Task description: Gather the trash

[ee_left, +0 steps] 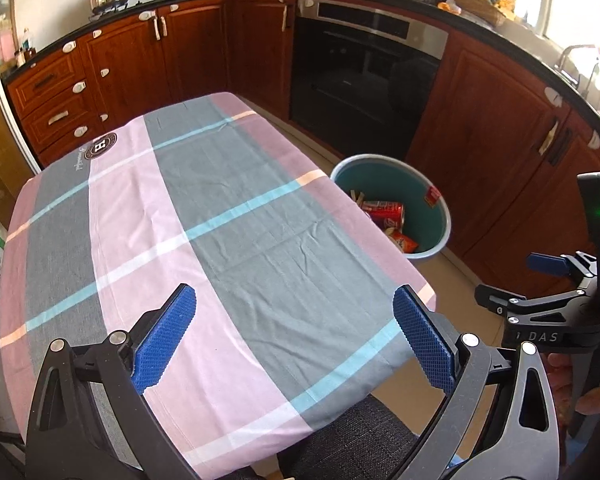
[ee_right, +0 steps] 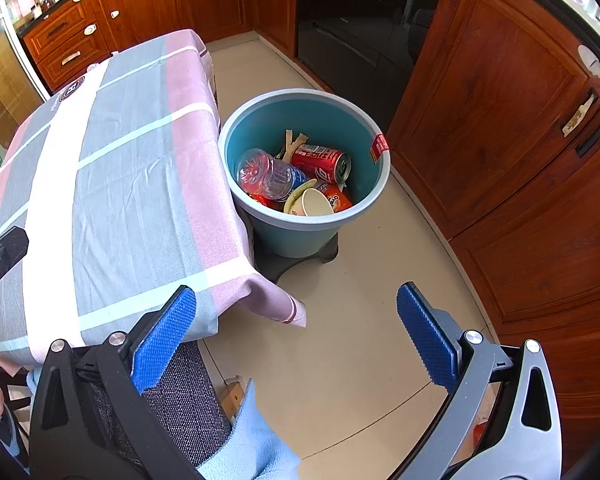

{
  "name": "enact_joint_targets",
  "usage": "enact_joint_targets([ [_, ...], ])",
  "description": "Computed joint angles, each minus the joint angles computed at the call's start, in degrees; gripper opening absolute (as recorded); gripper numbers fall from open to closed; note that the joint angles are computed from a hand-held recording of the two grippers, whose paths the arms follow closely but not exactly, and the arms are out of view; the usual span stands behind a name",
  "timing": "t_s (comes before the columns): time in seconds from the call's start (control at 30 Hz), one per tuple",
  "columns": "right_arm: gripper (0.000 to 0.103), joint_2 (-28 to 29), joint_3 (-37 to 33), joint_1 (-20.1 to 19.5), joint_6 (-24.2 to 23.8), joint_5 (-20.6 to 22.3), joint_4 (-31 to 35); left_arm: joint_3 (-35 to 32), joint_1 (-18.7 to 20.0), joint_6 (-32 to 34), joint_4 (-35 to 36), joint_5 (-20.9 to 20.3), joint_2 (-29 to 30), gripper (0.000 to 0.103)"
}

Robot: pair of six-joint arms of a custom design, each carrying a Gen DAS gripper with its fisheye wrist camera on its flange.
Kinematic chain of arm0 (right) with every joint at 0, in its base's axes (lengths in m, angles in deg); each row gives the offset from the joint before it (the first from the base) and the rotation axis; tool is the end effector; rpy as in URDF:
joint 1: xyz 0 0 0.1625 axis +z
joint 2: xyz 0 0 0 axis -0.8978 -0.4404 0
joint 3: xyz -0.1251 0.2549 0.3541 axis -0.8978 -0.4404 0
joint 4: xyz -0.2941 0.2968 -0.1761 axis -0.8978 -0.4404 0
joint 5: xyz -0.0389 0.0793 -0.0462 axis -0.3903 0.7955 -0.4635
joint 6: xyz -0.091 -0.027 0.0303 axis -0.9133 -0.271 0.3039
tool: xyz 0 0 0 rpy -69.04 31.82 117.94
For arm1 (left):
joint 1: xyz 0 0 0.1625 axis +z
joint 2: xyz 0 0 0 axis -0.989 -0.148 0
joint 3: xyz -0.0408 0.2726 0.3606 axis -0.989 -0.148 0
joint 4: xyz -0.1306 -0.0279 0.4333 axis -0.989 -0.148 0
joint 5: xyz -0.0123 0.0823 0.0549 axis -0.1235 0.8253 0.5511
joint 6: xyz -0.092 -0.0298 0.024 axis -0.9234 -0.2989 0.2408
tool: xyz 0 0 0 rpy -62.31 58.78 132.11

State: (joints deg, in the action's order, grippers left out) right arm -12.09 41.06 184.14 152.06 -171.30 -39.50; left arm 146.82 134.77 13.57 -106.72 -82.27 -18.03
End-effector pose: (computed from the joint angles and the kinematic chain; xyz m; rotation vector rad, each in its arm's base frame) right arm 0.3149 -0.4482 0.1472 -0.4816 -2.0766 0.7284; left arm -0.2242 -0.5926 0.2564 1.2418 2.4273 -0.3549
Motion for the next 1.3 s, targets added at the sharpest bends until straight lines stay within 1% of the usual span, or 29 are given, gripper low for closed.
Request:
enact_joint_targets([
  [0.07, 0.096, -0.08, 0.01, -0.12, -0.01, 0.07, 0.04, 1.08, -0.37, 0.96, -2.51, 0.72, -0.51, 0.099],
  [0.13, 0.096, 0.01, -0.07, -0.17, 0.17, 0.09, 0.23, 1.01, -0.32, 1.05, -2.17, 0.33, -0.51, 0.099],
  [0.27, 0.096, 0.18, -0.25, -0.24, 0.12, 0.05, 0.28, 1.40, -0.53, 0.94, -2.70, 2.50, -0.12, 0.099],
  [0.47, 0.096, 0.25, -0.46, -0.40, 0.35, 0.00, 0.68, 1.88, -0.71, 0.96, -2.99, 3.62, -0.01, 0.099],
  [0.77, 0.096, 0.02, -0.24, -0.63, 0.96, -0.22, 0.45, 3.03, -1.46, 2.88, -2.55, 2.85, -0.35, 0.099],
  [0.87, 0.097, -0.20, 0.27, -0.65, 0.84, -0.40, -0.84, 2.68, -1.35, 2.52, -1.44, 2.58, -0.08, 0.099],
  [1.03, 0.096, -0.25, 1.42, -0.79, -0.25, -1.41, -4.98, 2.51, -1.21, 2.78, -1.21, 3.07, 0.58, 0.099],
  [1.17, 0.096, -0.07, 1.67, -1.47, -0.01, -0.91, -5.68, 1.65, -0.86, 3.15, -0.45, 3.21, 1.63, 0.099],
  [1.3, 0.096, 0.39, 1.82, -2.06, -1.27, -0.35, -7.38, 0.84, -0.54, 3.51, 0.05, 3.17, 2.65, 0.099],
])
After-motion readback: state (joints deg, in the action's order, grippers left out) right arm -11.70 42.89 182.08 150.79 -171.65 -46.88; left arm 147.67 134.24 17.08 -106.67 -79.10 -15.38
